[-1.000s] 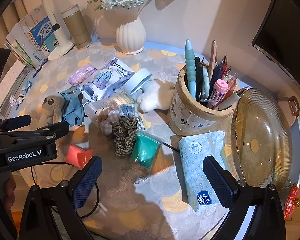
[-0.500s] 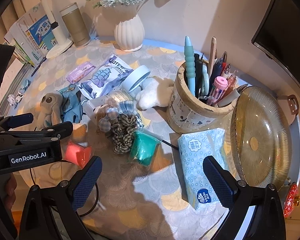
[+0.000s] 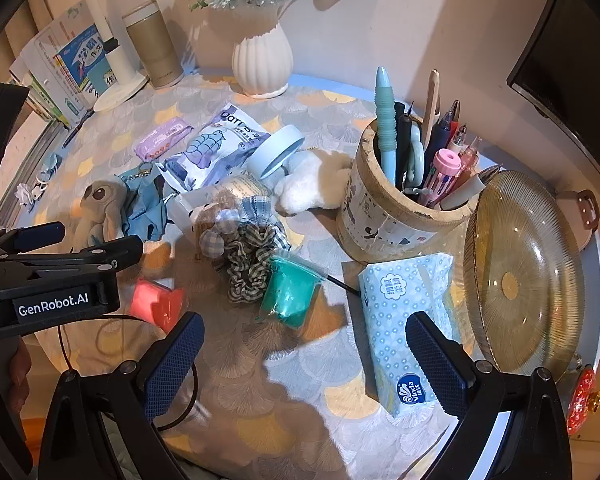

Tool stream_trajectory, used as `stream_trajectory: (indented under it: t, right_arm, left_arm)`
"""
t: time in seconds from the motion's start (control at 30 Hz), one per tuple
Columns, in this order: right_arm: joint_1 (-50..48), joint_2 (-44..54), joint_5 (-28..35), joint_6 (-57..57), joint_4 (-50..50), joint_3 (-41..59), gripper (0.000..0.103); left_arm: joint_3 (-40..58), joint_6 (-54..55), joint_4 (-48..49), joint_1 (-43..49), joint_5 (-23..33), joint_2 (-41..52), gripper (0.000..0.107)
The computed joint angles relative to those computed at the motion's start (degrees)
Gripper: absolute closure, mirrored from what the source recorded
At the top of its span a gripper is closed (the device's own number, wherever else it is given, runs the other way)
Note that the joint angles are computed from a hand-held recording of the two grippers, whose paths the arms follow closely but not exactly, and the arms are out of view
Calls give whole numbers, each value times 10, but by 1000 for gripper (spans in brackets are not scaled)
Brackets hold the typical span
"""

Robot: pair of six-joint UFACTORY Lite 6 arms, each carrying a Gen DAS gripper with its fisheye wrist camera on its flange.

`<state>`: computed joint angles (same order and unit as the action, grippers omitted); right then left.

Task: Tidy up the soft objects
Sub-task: 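Move the left tool toward the grey Stitch plush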

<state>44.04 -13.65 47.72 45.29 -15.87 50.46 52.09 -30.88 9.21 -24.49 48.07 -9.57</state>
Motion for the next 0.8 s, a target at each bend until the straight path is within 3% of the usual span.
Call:
stream_trajectory:
  t: [0.8]
  right_arm:
    - [-7, 17, -10, -26, 22, -2, 2]
  left_arm:
    - [-3, -8, 4, 3, 1, 9, 5]
